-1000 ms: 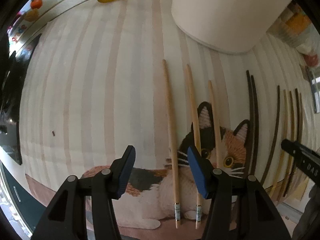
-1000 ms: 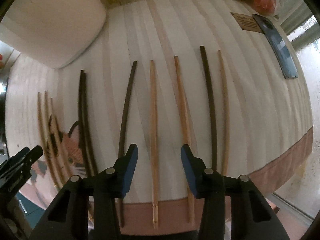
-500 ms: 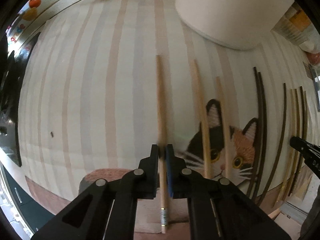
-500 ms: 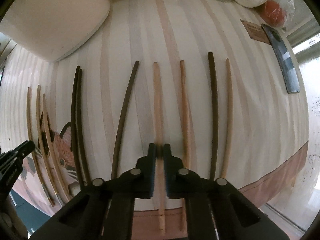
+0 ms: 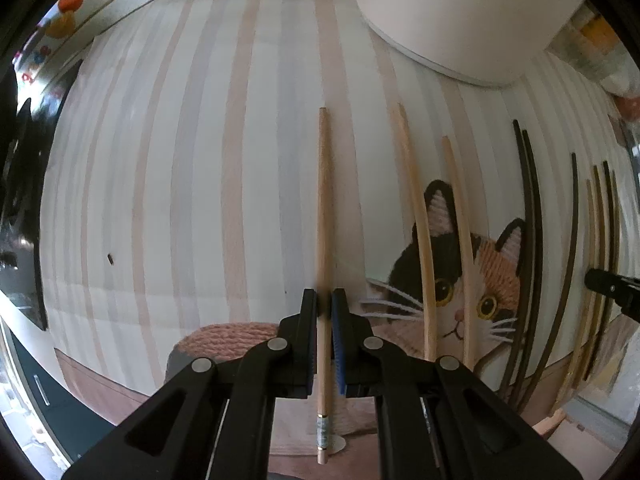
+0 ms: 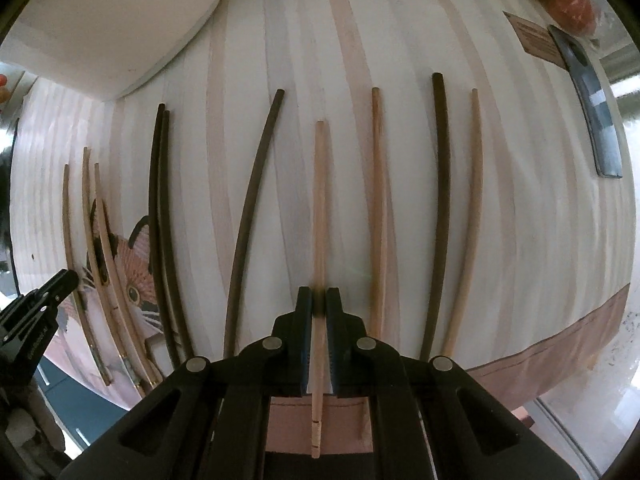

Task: Organize utensils
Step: 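Lift the chopsticks with both tools and carry them over the cream utensil holder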

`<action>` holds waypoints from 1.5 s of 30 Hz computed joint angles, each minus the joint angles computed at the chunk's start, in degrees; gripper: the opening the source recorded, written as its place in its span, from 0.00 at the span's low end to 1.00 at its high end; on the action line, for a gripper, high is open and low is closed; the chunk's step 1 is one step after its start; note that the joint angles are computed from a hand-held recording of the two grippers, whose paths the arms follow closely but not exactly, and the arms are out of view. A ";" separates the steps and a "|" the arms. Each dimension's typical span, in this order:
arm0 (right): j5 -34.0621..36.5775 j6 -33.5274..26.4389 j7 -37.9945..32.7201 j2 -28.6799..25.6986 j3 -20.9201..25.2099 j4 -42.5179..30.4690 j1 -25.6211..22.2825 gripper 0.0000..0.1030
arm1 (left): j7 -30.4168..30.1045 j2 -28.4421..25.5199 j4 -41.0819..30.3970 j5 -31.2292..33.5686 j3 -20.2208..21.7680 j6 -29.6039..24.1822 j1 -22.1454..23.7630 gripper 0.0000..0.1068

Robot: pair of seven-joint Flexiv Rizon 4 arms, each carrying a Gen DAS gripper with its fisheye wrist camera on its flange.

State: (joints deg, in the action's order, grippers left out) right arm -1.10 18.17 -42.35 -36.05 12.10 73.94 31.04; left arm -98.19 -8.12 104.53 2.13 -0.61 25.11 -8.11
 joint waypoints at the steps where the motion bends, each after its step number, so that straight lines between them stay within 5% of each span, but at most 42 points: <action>1: 0.38 -0.50 -0.24 0.39 0.16 0.20 -0.34 0.07 | -0.27 0.25 0.44 -0.64 0.11 0.14 0.12 0.05; 19: 2.04 -3.96 -3.85 -3.08 -0.71 -6.30 -2.03 0.07 | -2.21 -4.23 -4.22 2.18 0.39 1.88 -0.10 0.04; 31: 0.01 14.63 0.79 6.54 -0.36 10.17 -2.49 0.06 | -3.77 -0.68 -4.86 1.93 0.04 3.46 -1.12 0.04; 45: -7.33 28.09 3.97 13.31 -1.11 15.04 -1.97 0.06 | -5.97 3.95 -7.80 1.08 -0.43 8.66 -0.20 0.04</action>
State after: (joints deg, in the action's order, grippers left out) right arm -8.43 46.26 -38.38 -22.74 10.99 88.97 29.07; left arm -104.16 -4.17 96.73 3.21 -1.04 33.77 -8.31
